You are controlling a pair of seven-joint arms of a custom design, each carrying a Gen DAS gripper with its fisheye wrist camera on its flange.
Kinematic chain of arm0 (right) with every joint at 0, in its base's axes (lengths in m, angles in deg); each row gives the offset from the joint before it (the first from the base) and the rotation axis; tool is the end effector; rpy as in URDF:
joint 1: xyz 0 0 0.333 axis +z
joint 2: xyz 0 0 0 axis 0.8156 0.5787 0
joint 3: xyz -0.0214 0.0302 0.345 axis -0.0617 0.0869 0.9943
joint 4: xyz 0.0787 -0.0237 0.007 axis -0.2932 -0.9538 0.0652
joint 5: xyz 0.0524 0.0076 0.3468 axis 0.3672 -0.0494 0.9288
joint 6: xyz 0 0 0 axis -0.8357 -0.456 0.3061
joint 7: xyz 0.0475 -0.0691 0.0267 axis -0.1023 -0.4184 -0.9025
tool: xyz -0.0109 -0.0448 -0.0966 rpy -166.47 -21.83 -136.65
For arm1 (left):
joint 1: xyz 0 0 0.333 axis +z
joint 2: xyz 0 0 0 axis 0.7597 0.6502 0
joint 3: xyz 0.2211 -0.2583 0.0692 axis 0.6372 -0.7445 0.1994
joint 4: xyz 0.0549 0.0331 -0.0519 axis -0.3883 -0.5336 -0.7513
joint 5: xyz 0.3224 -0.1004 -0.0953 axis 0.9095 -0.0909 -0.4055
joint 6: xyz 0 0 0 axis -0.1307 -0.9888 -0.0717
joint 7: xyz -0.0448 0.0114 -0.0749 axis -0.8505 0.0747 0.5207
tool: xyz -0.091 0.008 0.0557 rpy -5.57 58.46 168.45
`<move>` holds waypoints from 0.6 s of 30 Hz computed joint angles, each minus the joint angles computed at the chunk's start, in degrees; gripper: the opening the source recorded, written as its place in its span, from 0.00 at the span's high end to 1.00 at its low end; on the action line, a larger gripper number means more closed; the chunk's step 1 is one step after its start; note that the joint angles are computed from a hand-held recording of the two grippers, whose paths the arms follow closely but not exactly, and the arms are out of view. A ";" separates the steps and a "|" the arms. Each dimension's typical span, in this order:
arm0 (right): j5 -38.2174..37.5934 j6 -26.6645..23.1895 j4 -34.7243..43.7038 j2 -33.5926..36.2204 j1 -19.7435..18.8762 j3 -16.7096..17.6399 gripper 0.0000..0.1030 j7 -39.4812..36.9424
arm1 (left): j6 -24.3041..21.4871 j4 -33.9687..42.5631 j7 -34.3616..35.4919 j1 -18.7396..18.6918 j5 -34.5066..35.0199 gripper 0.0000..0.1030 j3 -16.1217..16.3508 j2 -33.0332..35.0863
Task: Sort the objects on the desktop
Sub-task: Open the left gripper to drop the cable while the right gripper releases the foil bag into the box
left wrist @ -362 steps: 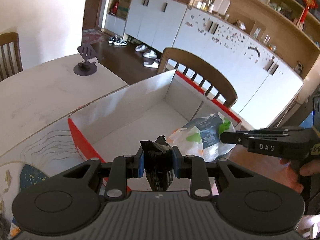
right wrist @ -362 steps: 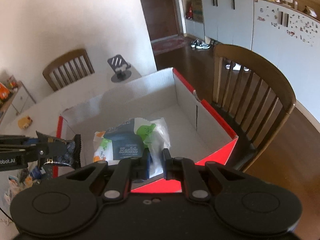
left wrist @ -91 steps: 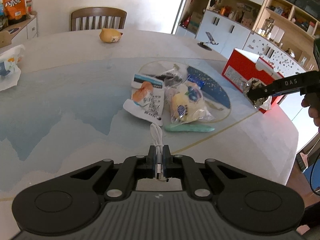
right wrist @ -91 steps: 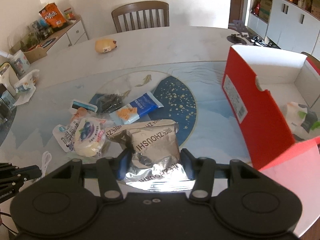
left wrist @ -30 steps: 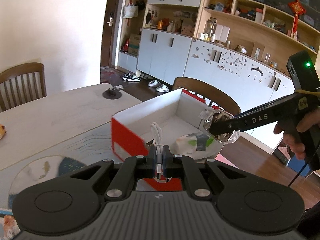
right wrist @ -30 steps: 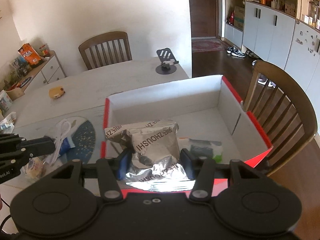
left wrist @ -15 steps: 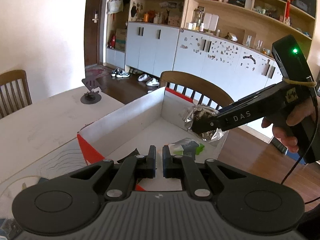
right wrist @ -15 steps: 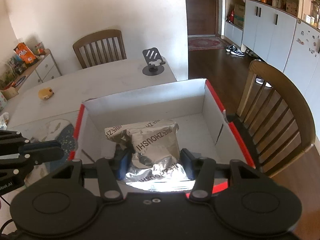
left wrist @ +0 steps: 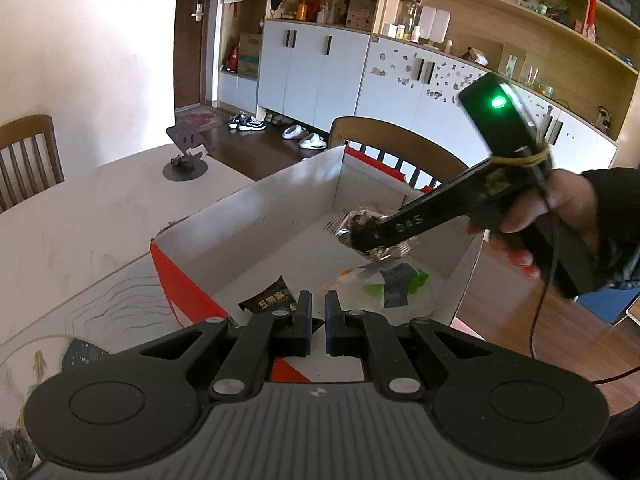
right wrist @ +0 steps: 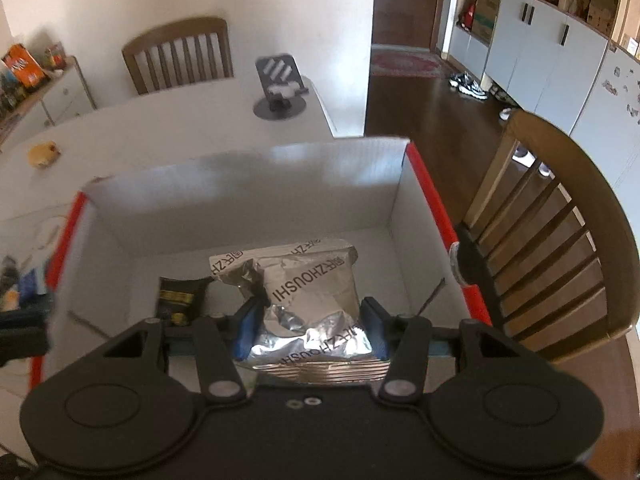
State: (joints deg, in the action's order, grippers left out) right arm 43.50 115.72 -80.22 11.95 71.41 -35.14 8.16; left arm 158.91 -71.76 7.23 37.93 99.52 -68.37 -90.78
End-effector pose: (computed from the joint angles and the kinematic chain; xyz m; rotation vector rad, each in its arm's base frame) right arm 0.5637 0.1972 0.5785 -2.2434 1.3777 -0.5356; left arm 0.4040 -0.2688 0.5717 -1.9197 1.4966 -0.8755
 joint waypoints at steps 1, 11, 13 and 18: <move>-0.25 -0.45 0.74 0.83 0.07 -0.03 0.49 0.18 | 0.01 -0.12 -0.15 0.00 -0.10 0.95 0.03 -0.09; -4.54 -4.67 6.58 6.38 1.82 -1.48 0.48 3.34 | 0.95 -1.22 -1.38 0.09 -1.14 0.95 0.05 -0.73; -4.89 -4.95 6.75 6.67 1.98 -1.65 0.48 3.60 | 1.30 -1.26 -1.22 0.14 -1.41 0.95 0.11 -0.55; -5.55 -5.24 7.48 7.28 2.36 -2.08 0.47 5.59 | 1.22 -0.91 -1.31 0.10 -1.47 0.95 -0.19 -0.33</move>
